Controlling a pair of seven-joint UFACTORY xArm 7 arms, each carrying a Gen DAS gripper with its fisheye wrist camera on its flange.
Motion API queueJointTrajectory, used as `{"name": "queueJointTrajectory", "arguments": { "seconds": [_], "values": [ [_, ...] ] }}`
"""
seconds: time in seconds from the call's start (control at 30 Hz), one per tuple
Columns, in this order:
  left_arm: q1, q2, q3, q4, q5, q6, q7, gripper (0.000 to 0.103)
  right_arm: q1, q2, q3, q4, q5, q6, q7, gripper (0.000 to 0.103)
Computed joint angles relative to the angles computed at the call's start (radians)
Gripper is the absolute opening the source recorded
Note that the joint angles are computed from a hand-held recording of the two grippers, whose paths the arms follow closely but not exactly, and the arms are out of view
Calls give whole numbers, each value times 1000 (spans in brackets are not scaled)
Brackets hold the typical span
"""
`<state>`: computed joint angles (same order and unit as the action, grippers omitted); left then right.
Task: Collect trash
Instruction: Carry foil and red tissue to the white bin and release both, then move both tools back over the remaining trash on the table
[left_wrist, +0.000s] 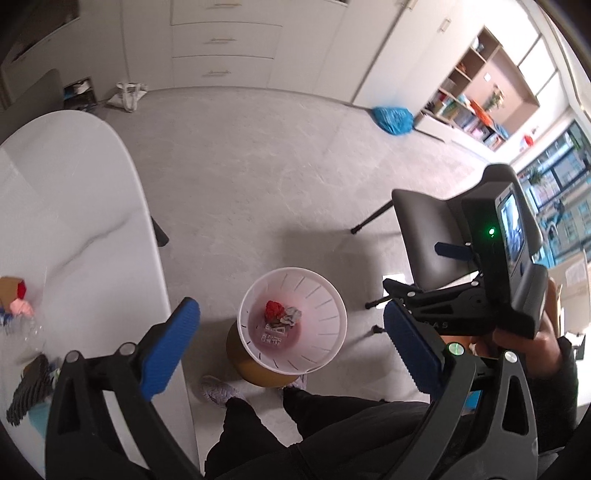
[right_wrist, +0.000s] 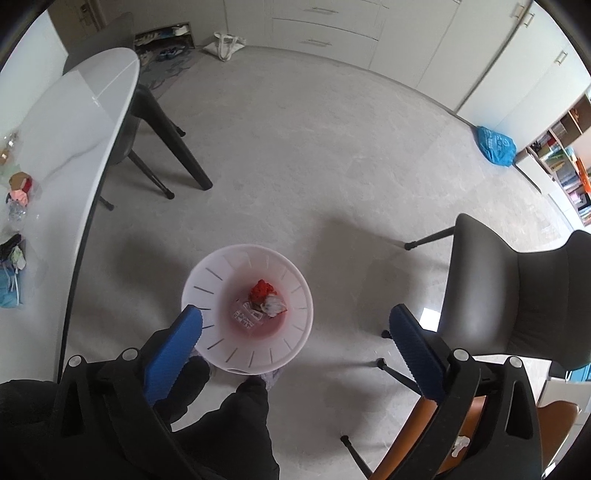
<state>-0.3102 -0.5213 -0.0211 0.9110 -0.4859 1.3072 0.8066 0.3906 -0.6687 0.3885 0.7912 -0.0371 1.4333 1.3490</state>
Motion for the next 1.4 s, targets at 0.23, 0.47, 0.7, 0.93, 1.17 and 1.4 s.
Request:
{"name": "queueJointTrajectory", "arguments": {
  "seconds": [0.23, 0.47, 0.7, 0.93, 1.17, 1.4],
  "values": [
    [39, 5, 24, 8, 17, 4, -20, 95, -6, 70, 1, 51, -38, -27, -29, 100],
    [90, 15, 51, 23, 33, -13, -54, 95, -6, 169, 3, 127, -90, -98, -54, 100],
    [178, 33, 96, 42, 72, -72, -104, 95, 18, 346, -9, 251, -151, -190, -117, 100],
    [268, 55, 139, 78, 114, -155, -175, 95, 64, 513, -46, 387, -203, -250, -189, 100],
    [373, 180, 189, 180, 85, -118, -388, 95, 114, 654, -89, 523, -235, -288, -259, 100],
    [472, 325, 196, 237, 45, -95, -703, 94, 152, 763, -129, 634, -238, -310, -317, 100]
  ]
}}
